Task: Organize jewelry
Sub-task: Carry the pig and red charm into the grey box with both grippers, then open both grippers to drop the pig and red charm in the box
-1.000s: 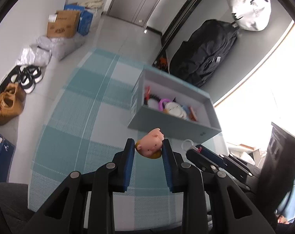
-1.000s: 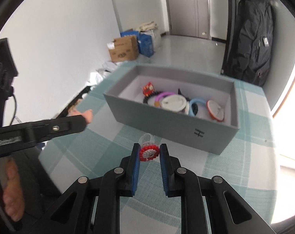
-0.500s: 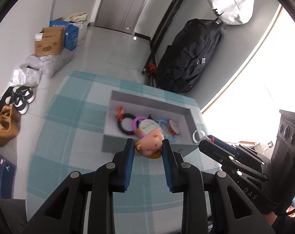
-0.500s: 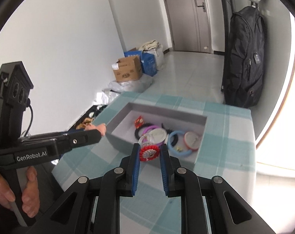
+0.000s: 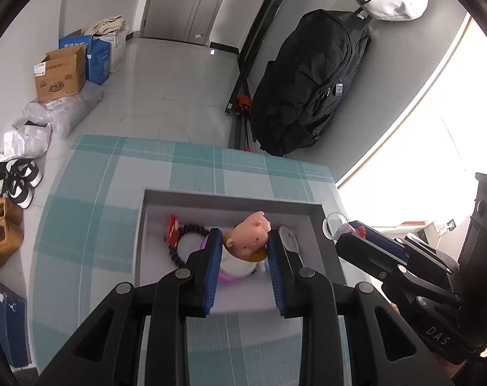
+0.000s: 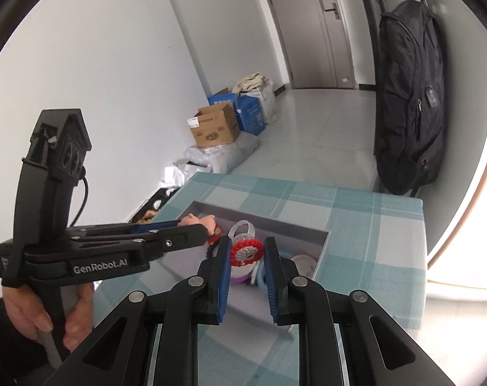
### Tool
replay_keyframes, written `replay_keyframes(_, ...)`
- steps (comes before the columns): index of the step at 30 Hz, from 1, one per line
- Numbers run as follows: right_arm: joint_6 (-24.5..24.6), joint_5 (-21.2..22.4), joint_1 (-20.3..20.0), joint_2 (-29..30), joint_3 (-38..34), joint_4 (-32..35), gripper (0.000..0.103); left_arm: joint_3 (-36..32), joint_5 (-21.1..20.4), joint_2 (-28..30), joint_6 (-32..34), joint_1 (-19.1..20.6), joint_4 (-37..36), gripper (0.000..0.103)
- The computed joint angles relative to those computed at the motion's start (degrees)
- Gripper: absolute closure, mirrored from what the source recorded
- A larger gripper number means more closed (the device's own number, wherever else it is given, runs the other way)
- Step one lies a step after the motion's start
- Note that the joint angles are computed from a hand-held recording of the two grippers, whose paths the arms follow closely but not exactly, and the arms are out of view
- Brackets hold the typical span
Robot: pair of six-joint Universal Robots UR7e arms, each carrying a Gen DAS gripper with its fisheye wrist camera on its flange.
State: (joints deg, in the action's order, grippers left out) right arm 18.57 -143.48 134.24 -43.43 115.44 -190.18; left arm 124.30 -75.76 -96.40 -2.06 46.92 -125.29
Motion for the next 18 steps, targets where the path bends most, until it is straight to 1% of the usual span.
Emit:
replay_keyframes(4,-1.0,1.1,-1.5,0.0,0.1,-1.4,0.084,-0.6,-0.5,1.8,-0.2,0.6,0.0,0.08)
replay_keyframes(11,0.2,3.4,-4.2,-0.5,0.7,-1.1,0.084,-1.3,-0.7,3.1,0.0,1.1,0.8,0.08)
replay_keyframes(15,0.4,3.8,-4.5,-0.6,0.8,-0.9,0.084,-1.4,-0.6,3.6,-0.1,1.1,0.7,0.08)
replay_keyframes(18,1.5,3.8,-4.6,-0.7,1.0,-0.2,0.084,-1.5,-1.1,4.0,-0.1,1.5,0.9,0.08)
